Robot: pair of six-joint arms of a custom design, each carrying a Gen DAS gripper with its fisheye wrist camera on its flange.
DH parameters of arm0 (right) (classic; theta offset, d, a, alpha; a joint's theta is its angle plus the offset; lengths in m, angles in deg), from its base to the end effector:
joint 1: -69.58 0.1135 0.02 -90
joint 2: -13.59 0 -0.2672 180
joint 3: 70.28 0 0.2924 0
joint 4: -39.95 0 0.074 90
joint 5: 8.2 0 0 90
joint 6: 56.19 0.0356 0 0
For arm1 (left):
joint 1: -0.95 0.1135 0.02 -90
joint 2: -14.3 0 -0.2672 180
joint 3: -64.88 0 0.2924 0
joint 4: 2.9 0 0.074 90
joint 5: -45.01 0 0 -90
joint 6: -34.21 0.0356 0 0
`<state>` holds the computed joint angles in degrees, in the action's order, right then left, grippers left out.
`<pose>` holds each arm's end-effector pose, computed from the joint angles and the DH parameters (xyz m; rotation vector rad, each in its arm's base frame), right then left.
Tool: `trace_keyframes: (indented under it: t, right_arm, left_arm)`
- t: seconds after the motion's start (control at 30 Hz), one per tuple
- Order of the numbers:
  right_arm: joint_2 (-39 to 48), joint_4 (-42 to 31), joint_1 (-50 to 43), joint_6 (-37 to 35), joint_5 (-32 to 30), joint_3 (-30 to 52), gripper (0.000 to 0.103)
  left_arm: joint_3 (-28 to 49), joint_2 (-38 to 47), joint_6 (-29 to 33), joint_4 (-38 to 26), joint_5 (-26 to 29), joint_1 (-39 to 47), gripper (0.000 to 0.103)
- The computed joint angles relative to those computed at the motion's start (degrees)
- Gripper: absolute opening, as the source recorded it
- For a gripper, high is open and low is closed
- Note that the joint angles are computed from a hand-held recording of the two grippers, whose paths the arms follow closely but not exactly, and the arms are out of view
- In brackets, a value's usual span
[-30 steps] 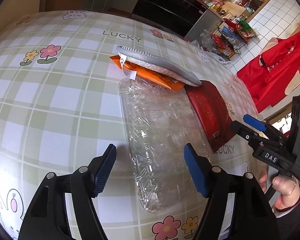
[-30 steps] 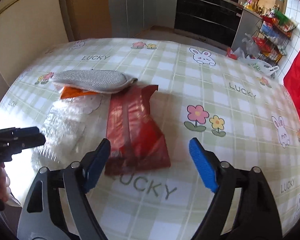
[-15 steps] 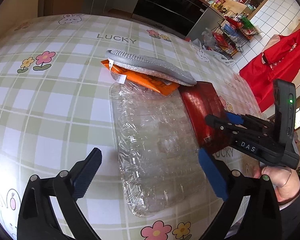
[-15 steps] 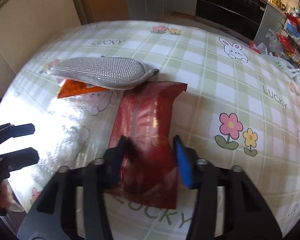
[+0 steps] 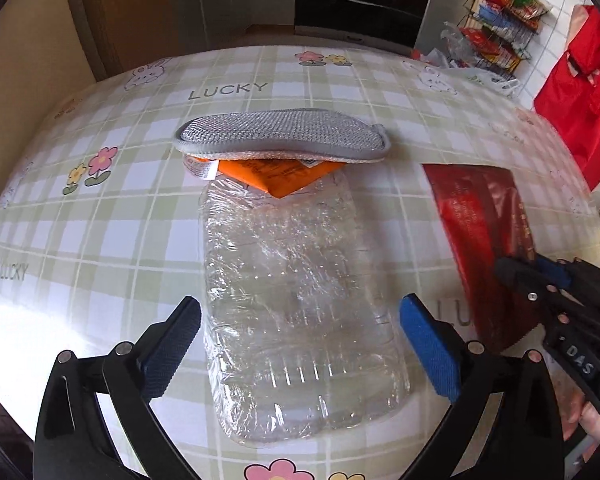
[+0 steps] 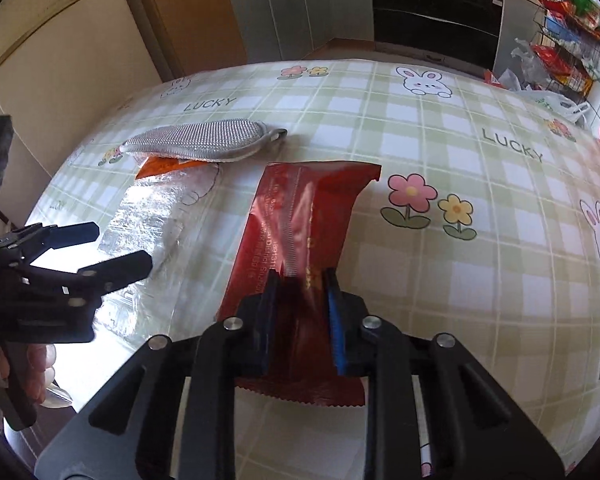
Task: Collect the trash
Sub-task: 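Close the right gripper on the red snack packet while the left gripper closes on the bottle, then carry the bottle over the bin and open the left gripper while the right gripper carries the red packet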
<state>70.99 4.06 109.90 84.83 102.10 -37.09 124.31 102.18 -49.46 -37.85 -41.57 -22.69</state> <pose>0.1576 0.1176 0.1256 0.3557 2.5032 0.1664 0.2889 -0.1288 0.1433 0.7129 2.5899 -0.1748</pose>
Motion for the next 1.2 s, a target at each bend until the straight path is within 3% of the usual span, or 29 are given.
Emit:
trace_keyframes:
  t: [0.23, 0.53, 0.67, 0.8, 1.2]
  right_arm:
    - [-4.34, -0.26, 0.39, 1.49, -0.13, -2.72, 0.025]
    - [-10.59, -4.22, 2.67, 4.76, 1.6, -3.84, 0.025]
    - [-14.81, -8.73, 6.87, 9.11, 4.73, -3.43, 0.025]
    - [-16.79, -13.97, 13.37, 16.24, 9.2, -2.16, 0.025]
    - [-7.51, -31.35, 38.99, 47.32, 22.85, 8.25, 0.025]
  left_arm:
    - [1.58, 3.06, -5.05, 0.04, -6.39, -3.56, 0.098]
    - [-0.84, 2.26, -3.59, 1.77, -4.72, -2.17, 0.095]
    - [-3.66, -1.77, -0.02, 0.22, 1.11, 2.35, 0.095]
    - [-6.1, -8.16, 6.17, -5.46, 7.98, 7.56, 0.095]
    - [-12.62, -35.4, 25.67, -27.07, 24.91, 25.19, 0.095]
